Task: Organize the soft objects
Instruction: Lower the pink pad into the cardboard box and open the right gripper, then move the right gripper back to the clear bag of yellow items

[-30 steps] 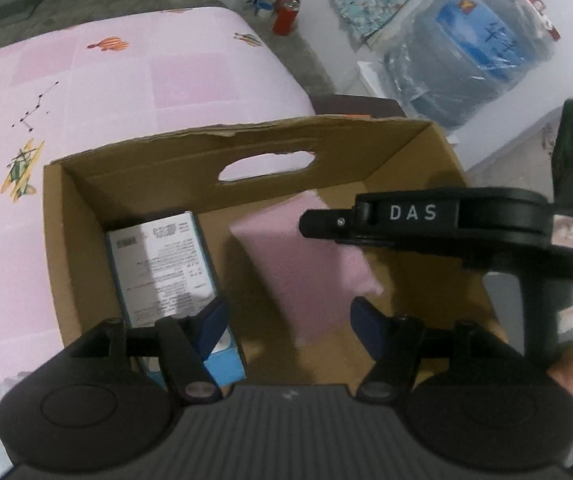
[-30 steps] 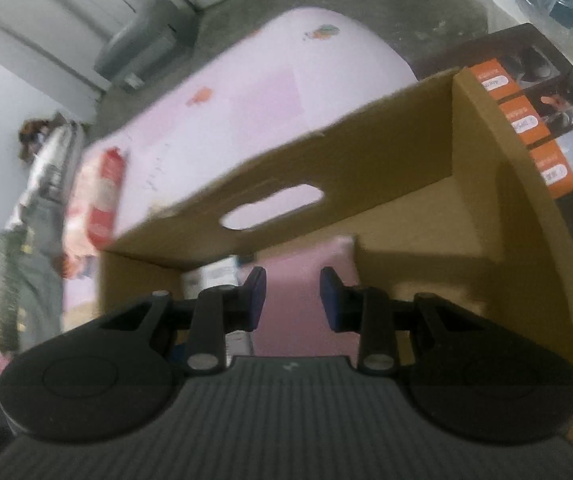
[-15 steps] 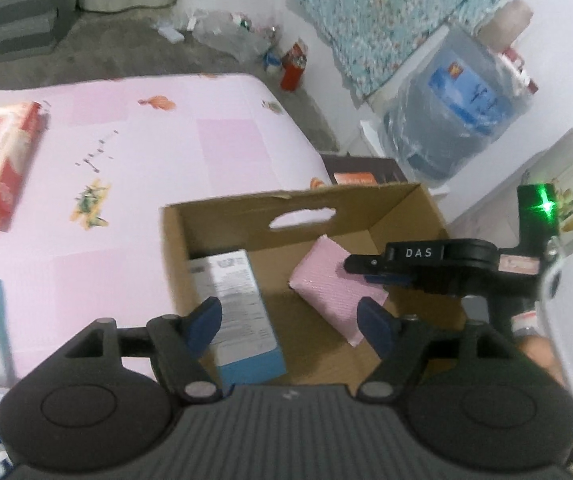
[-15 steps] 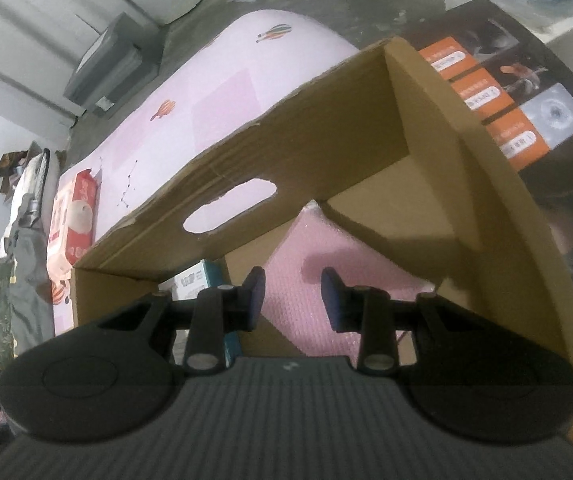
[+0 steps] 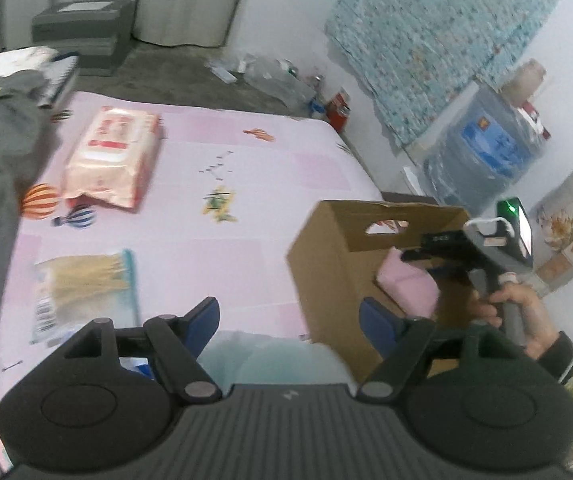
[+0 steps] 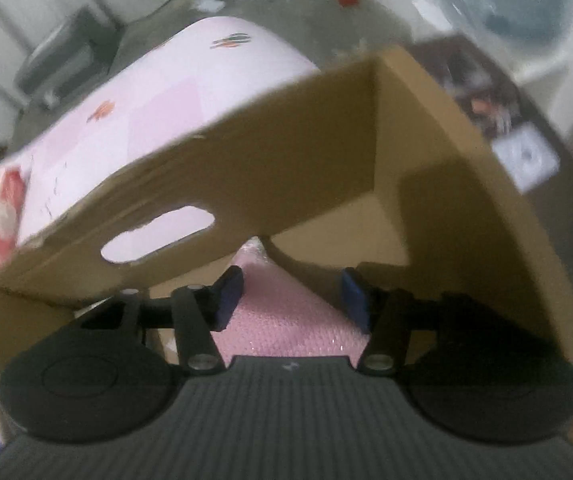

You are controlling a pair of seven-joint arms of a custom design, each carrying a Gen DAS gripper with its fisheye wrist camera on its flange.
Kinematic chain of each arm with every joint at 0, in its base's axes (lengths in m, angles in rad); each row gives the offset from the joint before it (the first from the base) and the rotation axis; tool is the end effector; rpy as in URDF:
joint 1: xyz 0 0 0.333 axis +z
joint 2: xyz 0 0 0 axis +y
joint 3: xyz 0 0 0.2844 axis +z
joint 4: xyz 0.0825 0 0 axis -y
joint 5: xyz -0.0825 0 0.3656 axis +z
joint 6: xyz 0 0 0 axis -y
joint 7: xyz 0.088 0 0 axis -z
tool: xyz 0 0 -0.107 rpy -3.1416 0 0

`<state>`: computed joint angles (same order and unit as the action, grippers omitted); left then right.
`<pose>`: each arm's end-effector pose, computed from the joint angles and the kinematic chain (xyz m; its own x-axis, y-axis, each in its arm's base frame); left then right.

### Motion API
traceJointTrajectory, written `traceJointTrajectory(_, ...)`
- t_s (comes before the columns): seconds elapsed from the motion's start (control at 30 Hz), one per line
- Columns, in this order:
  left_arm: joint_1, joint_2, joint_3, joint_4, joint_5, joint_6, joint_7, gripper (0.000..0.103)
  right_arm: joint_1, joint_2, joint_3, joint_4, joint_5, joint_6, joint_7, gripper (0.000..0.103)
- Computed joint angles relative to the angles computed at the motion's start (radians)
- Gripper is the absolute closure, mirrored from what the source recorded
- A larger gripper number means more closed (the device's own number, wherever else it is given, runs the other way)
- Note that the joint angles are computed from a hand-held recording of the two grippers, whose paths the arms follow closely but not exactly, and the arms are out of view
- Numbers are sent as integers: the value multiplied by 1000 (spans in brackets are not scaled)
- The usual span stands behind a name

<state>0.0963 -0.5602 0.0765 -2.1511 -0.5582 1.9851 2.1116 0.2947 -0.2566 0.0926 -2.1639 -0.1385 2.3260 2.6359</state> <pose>0.4069 0.0451 0.6379 -0.3269 -0.8885 0.3221 -0.8235 0.1006 -0.5583 0.4666 0.1909 0.5238 -0.5057 -0.8184 -0.2730 -0.7515 0.5733 -0.3266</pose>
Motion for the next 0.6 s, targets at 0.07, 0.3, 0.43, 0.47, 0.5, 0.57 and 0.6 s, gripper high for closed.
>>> traceJointTrajectory(0.07,10,-9,20,-12,-5,-4,7,25,0,-24,-6,-37,54,29,62,44)
traceJointTrajectory(0.3,56,-29,74,-53,-37,-50,26,25,-7,-61,34,-100,69,92,335,41)
traceJointTrajectory(0.43,88,-45,91,-75,-44,-73,34,25,-4,-41,66,-87,13,109,497,41)
traceJointTrajectory(0.47,95,-49,94,-80,-44,-77,36,25,-3,-31,73,-79,-9,114,531,40)
traceJointTrajectory(0.5,102,-53,97,-83,-43,-82,37,25,-1,-22,80,-72,-29,119,567,40)
traceJointTrajectory(0.57,115,-61,105,-91,-43,-93,44,25,9,-9,77,-72,-54,151,598,38)
traceJointTrajectory(0.6,122,-65,110,-94,-43,-98,48,25,14,-1,78,-61,-66,142,605,37)
